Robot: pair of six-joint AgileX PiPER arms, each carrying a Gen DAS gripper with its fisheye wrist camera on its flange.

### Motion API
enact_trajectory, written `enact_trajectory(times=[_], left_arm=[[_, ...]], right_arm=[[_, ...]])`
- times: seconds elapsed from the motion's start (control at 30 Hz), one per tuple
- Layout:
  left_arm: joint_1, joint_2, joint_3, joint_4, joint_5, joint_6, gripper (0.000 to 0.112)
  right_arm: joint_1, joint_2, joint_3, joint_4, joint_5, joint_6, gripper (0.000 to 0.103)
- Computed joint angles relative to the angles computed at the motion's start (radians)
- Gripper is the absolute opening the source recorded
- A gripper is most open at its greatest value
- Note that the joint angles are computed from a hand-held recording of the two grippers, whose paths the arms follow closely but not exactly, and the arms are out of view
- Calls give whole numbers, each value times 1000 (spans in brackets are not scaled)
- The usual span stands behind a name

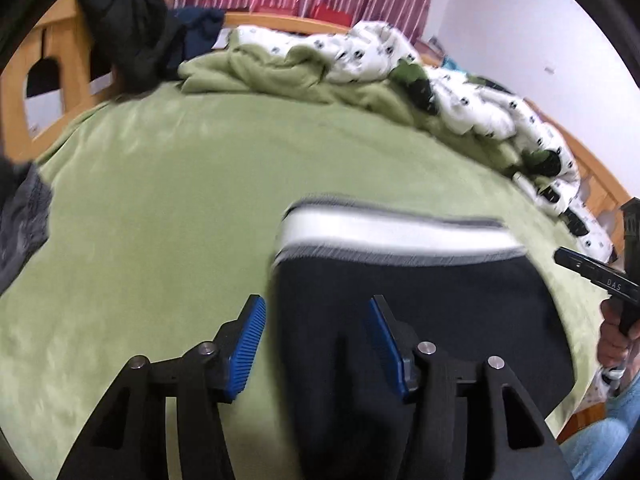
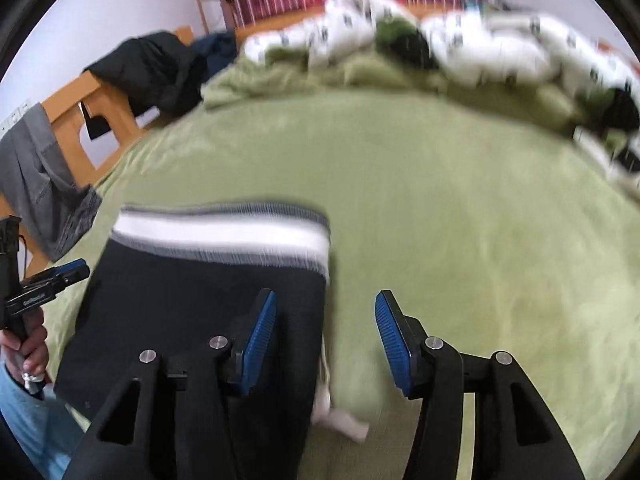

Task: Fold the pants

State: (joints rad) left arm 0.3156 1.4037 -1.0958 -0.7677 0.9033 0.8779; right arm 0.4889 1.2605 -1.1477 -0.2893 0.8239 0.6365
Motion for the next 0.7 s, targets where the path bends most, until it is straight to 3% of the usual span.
enact_trajectory(times=[0.1, 0.2, 0.27, 0.33, 0.4, 0.7], left_arm=[[-111, 41, -73, 30, -36, -70, 51], [-244, 96, -77, 145, -197, -161, 51], [-320, 153, -70, 291, -285, -281, 51], [-342, 152, -16, 277, -374, -254, 54], [-332, 153, -15, 199, -367, -194, 56], [-337, 148, 4, 177, -392, -184, 57]], right_arm=[[4, 71, -76, 36, -79, -19, 52], [27, 193, -137, 5, -132, -48, 52], [41, 323, -178, -51, -101, -38, 49], [44, 387, -149, -126, -159, 42, 49], [19, 368, -134, -64, -191, 1, 50], [-6, 348, -114, 0, -204, -34, 54]])
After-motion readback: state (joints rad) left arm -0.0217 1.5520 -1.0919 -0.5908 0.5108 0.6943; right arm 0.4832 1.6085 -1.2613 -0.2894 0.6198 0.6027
